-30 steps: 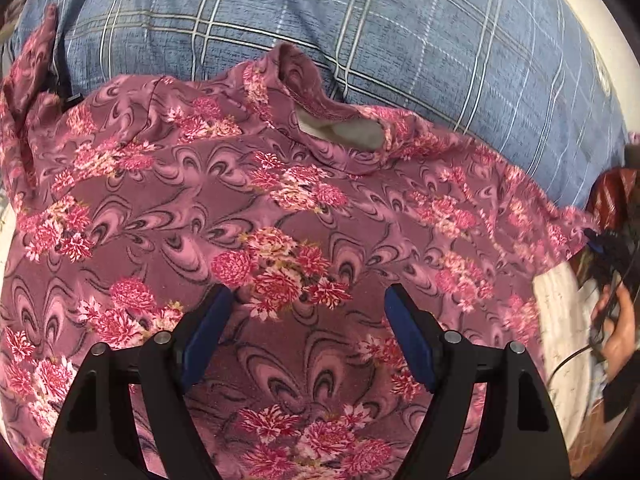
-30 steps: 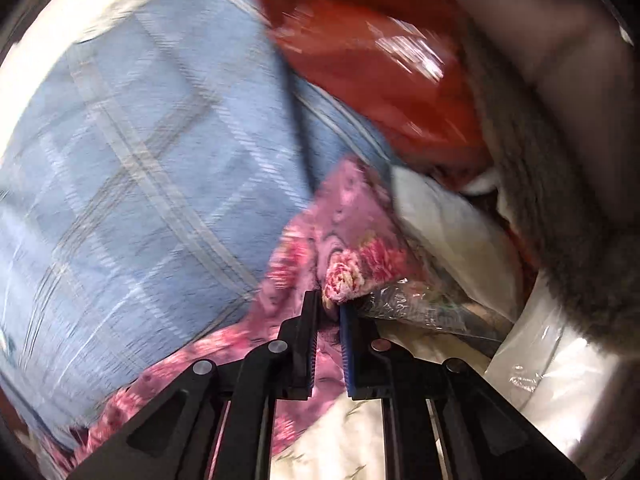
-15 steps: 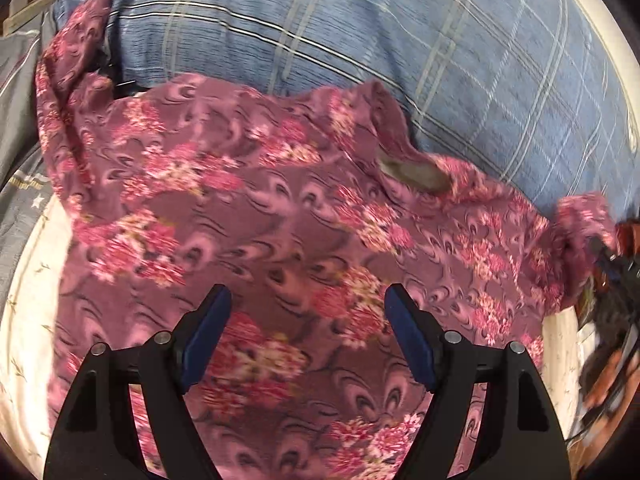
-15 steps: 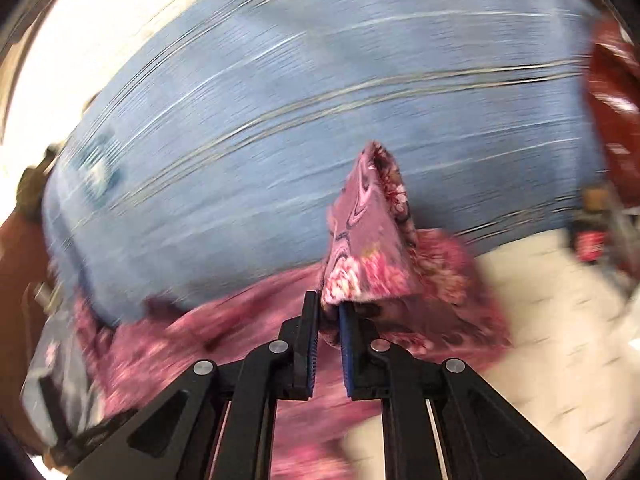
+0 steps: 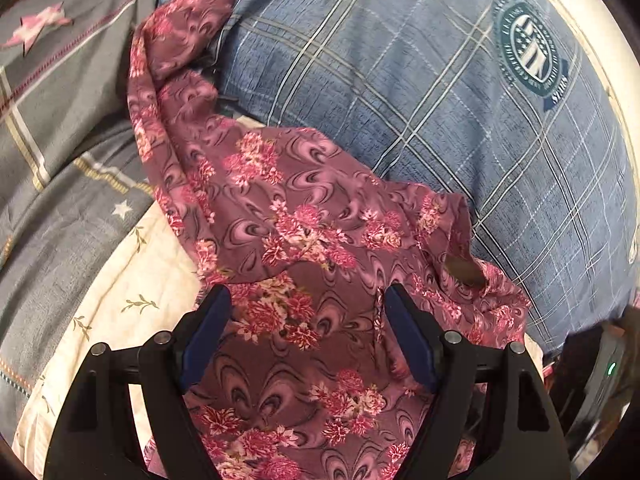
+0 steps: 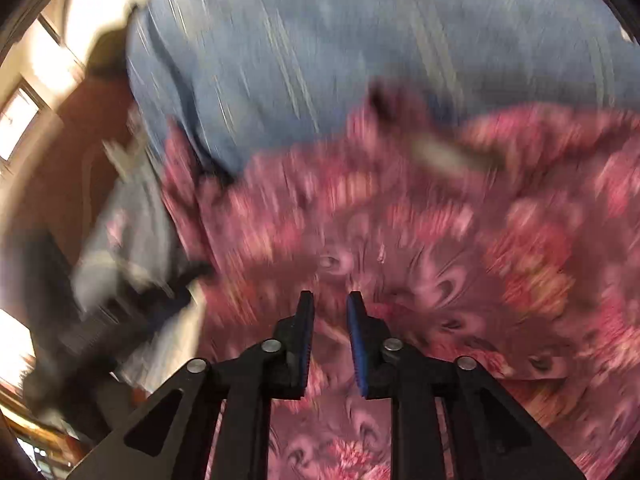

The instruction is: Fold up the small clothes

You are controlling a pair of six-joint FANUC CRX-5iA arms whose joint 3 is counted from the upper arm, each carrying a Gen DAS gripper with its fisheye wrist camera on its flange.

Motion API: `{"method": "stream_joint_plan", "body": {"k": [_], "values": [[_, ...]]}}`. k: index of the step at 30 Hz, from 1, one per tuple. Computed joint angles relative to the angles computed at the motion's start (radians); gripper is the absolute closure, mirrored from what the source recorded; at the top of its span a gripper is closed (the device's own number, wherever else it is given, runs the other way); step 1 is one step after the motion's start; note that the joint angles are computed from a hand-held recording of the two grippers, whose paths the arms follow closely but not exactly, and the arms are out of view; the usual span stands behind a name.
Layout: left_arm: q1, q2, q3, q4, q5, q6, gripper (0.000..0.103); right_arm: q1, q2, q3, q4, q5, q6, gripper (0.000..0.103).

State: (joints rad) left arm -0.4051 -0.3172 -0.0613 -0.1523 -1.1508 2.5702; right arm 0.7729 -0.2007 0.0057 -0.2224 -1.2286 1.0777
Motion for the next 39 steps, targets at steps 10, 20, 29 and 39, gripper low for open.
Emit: {"method": "stream_joint_plan", "body": {"k": [10, 20, 29, 39], "values": [[0.001, 0.130, -0.093, 0.489, 0.141, -0.389, 0.024, -0.237, -0.295, -0.144, 0.081, -0.031, -0.099, 0.055], [-0.045, 0.123, -0.142, 0.445, 0.414, -0.269, 0.100, -0.687, -0.339, -0.161, -0.236, -0.103, 0.038, 0.055], [-0.087, 0.060, -0.007, 0.011, 0.283, 0.072, 0.100, -0.830, -0.271, -0.158, -0.465, -0.035, 0.094, 0.043], [-0.041, 0.077, -0.028, 0.112, 0.216, 0.005, 0.095, -0.656, -0.290, -0.192, -0.165, 0.162, -0.061, 0.098]]}}
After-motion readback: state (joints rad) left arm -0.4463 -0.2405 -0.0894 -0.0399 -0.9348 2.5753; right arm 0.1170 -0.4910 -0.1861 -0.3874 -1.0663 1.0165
